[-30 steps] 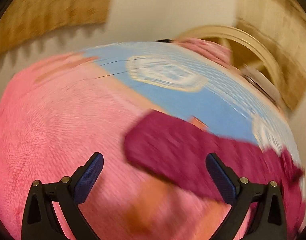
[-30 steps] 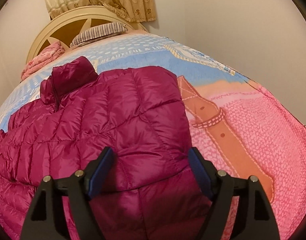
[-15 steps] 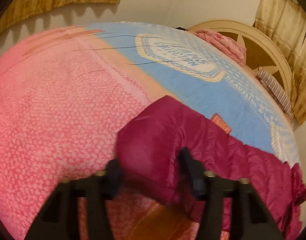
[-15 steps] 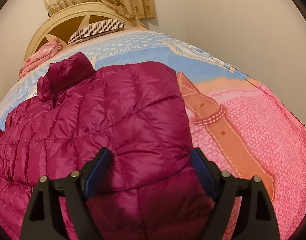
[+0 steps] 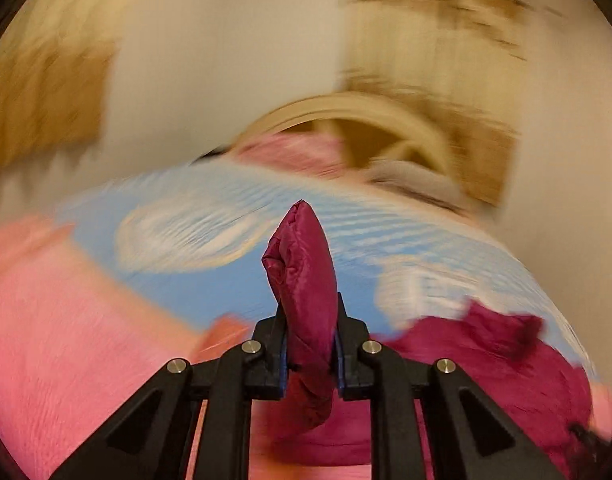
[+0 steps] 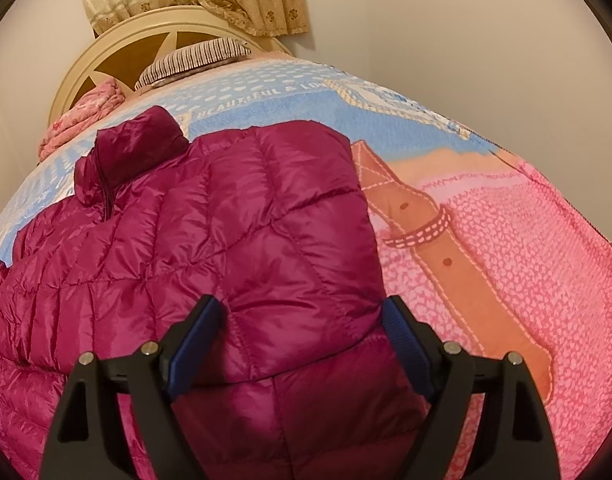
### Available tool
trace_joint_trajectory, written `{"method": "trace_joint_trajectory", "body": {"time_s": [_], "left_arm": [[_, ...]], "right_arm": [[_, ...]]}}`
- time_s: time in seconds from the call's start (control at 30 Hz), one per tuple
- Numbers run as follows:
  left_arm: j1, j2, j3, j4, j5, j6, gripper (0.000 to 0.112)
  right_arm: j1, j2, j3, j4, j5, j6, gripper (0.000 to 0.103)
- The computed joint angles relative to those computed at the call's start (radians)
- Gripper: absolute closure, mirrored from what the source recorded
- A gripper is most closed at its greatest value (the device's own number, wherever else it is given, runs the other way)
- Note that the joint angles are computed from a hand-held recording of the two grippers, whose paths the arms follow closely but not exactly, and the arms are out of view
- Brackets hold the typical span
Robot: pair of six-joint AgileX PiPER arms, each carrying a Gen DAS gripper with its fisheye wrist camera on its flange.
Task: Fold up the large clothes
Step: 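Fold the held sleeve across the jacket body with the left tool and release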
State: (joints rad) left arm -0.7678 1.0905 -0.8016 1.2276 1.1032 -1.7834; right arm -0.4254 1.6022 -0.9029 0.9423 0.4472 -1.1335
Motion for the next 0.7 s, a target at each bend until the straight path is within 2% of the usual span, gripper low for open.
{"method": "trace_joint_trajectory", "body": {"time_s": [0.13, 0.33, 0.43, 0.53, 0.6, 0.63, 0.67, 0.7], "left_arm": [[-0.166, 0.189, -0.182, 0.058, -0.073, 0.08, 0.096], [-0.216, 0.451, -0.339, 0.042, -0.296, 0.071, 0.096], [-0.197, 0.574, -0.401, -0.053, -0.402, 0.119, 0.095], [-0.164, 0.628, -0.408, -0.238, -0.497, 0.253, 0.083], [-0.168, 0.614, -0.37, -0.264, -0.54, 0.243, 0.072], [-0.175, 0.596, -0.347, -0.27, -0.54, 0.233, 0.06], [-0.207, 0.599, -0.365, -0.27, -0.506, 0.216, 0.045], [-0.217, 0.583, -0.362, -0.28, -0.475, 0.216, 0.038]], "right_arm": [[-0.008, 0.002, -0.002, 0.015, 0.011, -0.01, 0.017], [-0.022, 0.01, -0.007, 0.036, 0.03, -0.029, 0.017], [-0.028, 0.011, -0.006, 0.047, 0.04, -0.033, 0.017], [-0.04, 0.019, -0.015, 0.056, 0.061, -0.036, 0.017], [-0.049, 0.026, -0.021, 0.063, 0.075, -0.037, 0.017], [-0.054, 0.029, -0.023, 0.068, 0.083, -0.04, 0.017], [-0.059, 0.031, -0.024, 0.074, 0.089, -0.045, 0.017], [-0.062, 0.032, -0.025, 0.077, 0.094, -0.046, 0.017]]}}
